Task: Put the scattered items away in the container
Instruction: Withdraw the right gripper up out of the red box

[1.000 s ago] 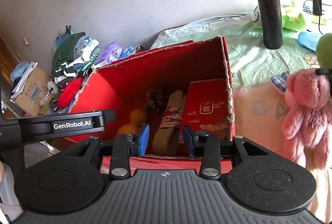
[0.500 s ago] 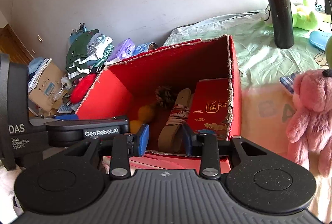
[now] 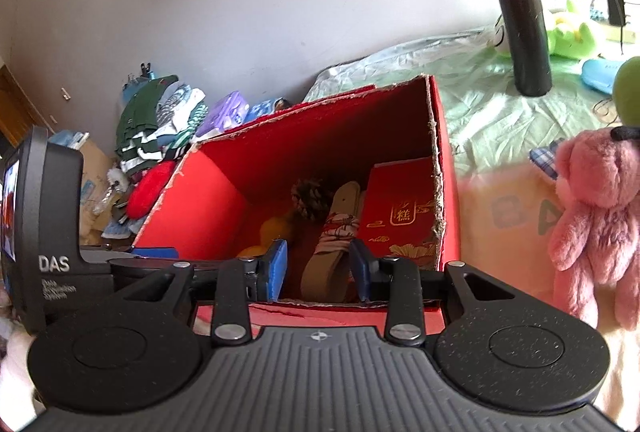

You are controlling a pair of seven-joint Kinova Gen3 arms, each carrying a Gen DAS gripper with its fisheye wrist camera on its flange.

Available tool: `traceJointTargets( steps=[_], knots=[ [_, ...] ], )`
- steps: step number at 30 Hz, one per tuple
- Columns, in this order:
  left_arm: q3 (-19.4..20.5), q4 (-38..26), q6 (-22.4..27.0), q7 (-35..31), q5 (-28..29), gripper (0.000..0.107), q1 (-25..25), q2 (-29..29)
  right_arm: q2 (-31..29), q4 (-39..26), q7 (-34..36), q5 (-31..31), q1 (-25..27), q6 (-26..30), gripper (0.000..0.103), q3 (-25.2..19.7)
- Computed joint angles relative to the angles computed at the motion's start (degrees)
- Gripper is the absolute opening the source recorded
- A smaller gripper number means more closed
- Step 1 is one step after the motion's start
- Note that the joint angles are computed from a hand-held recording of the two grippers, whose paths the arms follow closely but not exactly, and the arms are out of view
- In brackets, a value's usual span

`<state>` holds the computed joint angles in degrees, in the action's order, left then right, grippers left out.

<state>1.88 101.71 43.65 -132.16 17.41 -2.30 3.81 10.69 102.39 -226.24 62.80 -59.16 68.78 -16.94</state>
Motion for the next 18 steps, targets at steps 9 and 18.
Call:
traceJointTargets(
  steps=[9,18],
  knots=[
    [0.1,-4.3,7.9,-9.4,7.3,0.102,-3.9,4.4,4.0,-4.7,-1.2,-1.2,-2.4,7.1,0.037,1.6],
    [0.9,-8.9,14.8,-9.6,8.4,0.102,-5.8,8.6,7.3,-10.2,5.0,-4.4,-3.6,11.3,0.038,3.6]
  ],
)
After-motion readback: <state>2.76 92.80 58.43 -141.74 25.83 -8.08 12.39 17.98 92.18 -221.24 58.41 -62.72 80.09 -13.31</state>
